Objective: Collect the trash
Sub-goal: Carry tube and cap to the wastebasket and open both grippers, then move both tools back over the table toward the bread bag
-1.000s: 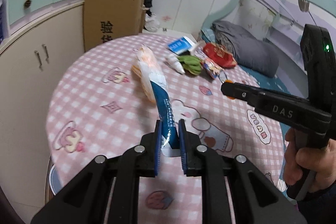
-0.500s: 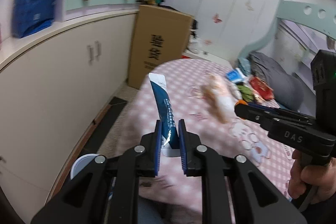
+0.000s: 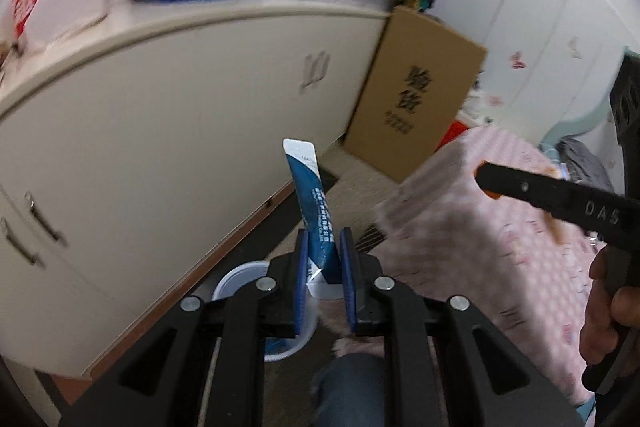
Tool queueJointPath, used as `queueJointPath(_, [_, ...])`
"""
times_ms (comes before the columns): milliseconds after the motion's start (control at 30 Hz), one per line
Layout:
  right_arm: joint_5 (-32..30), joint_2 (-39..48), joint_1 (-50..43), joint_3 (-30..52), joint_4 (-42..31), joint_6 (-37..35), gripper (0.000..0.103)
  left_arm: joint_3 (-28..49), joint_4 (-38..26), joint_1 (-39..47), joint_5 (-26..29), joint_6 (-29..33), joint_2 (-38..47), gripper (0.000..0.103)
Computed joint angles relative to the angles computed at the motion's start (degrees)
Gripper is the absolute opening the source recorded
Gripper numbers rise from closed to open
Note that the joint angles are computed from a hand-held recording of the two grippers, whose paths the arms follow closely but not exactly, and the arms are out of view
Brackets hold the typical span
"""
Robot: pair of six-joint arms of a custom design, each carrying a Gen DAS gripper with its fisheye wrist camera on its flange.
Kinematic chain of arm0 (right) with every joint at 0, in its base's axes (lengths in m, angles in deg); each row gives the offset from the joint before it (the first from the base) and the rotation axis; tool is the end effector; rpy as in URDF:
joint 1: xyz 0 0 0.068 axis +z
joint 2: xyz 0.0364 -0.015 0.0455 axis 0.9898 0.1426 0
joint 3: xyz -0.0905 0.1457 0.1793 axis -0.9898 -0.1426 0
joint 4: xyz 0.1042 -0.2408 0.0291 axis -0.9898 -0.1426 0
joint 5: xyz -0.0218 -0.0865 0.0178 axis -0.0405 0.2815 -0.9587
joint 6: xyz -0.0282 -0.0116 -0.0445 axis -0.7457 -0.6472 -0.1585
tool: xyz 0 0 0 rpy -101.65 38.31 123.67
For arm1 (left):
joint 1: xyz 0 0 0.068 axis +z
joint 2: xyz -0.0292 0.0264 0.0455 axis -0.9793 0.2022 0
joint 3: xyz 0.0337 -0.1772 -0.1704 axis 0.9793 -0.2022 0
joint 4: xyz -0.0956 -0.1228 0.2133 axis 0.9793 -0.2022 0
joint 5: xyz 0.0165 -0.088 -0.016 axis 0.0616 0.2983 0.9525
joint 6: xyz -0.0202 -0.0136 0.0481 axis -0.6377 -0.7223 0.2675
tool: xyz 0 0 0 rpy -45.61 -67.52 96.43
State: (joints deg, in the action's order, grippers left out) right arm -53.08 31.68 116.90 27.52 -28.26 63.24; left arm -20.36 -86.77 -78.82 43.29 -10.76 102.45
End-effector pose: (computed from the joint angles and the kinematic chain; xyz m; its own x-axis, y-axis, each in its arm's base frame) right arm 0.2524 0.1750 0.2766 -0.7935 -0.0232 -0.6081 -0.2203 0.9425 0.2515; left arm 0.2178 -0.0109 0.2350 -0.7434 -0.0441 -0.6673 0.1418 0.9648 -0.2216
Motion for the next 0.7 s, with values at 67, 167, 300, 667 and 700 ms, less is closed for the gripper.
queueJointPath(67, [-1.2, 6.1, 1.2, 2.8, 1.4, 0.3, 0.030, -1.0, 1.3, 2.9, 1.1, 1.3, 3.3, 0.015])
queueJointPath(167, [-3.2, 14.1, 2.2, 6.3, 3.1, 0.9, 0.030, -1.7, 3.2, 6.3, 2.4, 3.4, 8.5, 0.015])
queueJointPath(300, [-5.1, 20.9, 2.6, 9.8, 3.9, 1.4, 0.030, -1.8, 4.8, 8.4, 3.7, 5.1, 14.0, 0.015])
queueJointPath(667, [-7.7, 29.7, 1.4, 14.4, 4.3, 2.2, 0.080, 0.0, 8.9, 8.5, 2.9, 4.2, 25.7, 0.068])
queueJointPath(700, [-7.3, 29.7, 1.4, 14.3, 4.3, 2.4, 0.085, -0.4, 9.6, 8.8, 2.1, 3.7, 25.2, 0.076])
